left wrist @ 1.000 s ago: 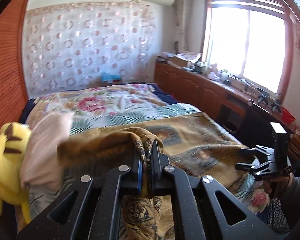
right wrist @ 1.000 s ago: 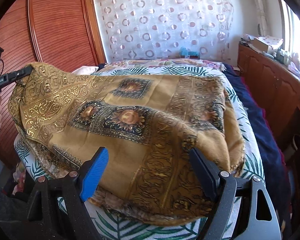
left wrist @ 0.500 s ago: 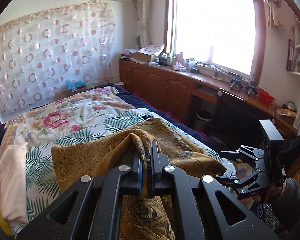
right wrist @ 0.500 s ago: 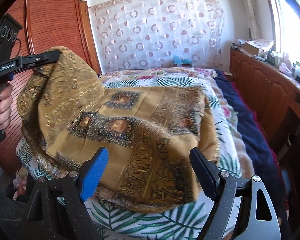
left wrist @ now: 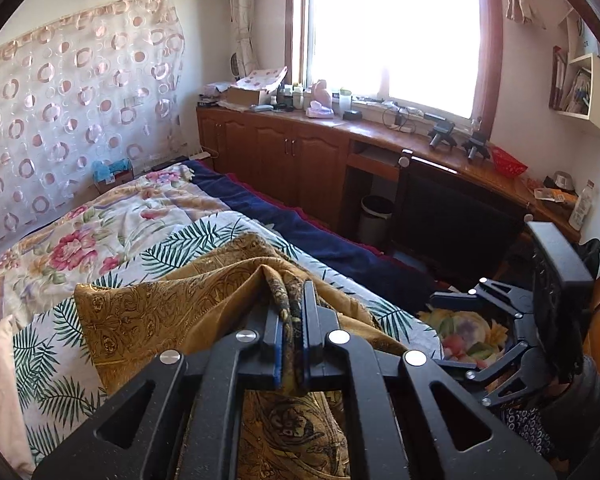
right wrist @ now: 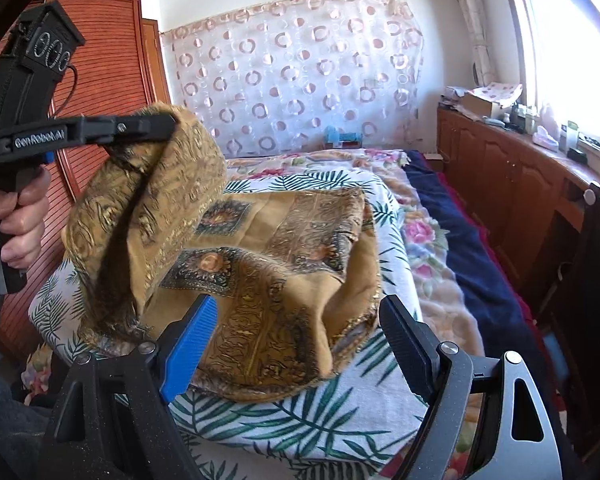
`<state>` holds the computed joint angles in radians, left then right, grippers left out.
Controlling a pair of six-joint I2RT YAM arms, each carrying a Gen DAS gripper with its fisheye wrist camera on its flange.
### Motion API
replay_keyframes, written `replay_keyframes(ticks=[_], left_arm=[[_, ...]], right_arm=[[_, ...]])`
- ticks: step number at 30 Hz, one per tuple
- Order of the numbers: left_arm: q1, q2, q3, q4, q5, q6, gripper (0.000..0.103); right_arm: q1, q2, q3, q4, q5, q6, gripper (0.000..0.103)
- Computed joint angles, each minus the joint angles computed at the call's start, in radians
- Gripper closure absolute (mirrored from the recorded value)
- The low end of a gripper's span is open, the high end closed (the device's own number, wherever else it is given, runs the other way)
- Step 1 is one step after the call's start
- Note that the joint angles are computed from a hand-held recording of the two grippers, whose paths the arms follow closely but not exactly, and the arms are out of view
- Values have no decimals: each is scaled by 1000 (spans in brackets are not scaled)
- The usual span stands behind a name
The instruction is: Fold small clothes
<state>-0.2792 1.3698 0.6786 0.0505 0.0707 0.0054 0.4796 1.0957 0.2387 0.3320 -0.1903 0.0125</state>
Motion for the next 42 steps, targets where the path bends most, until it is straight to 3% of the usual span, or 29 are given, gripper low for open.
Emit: replay_keyframes(ticks=[3,5,8,12,15,21,30,36,42], left_arm=[[0,51,21,-5,6,1,96],[-7,68,28,-15,-19,11,90],[-20,33,-9,9,-40,18,64],[-21,-23,-43,11,-48,15,56],[-14,-52,-74,36,-54,19,22],[40,-140,-161,50,-43,19,21],[268,-275,-336,59,57,64,21],[495,-227,-394,115,179,130,21],[621,-108,-384,207,232,181,21]], right_arm=[[-14,-12,-15,-2,-3,-3,19],[-11,-15,-17,-5,5,4,19],[-20,-12,-14,-6,3,9,19],[-19,-38,-9,-39,9,11,19],[-15,-51,-1,-60,19,12,19],[-40,-58,10,-82,4,-6,19],[23,48,82,-51,20,-18,19],[136,196,207,-35,62,-33,19],[233,442,454,-85,89,-98,19]])
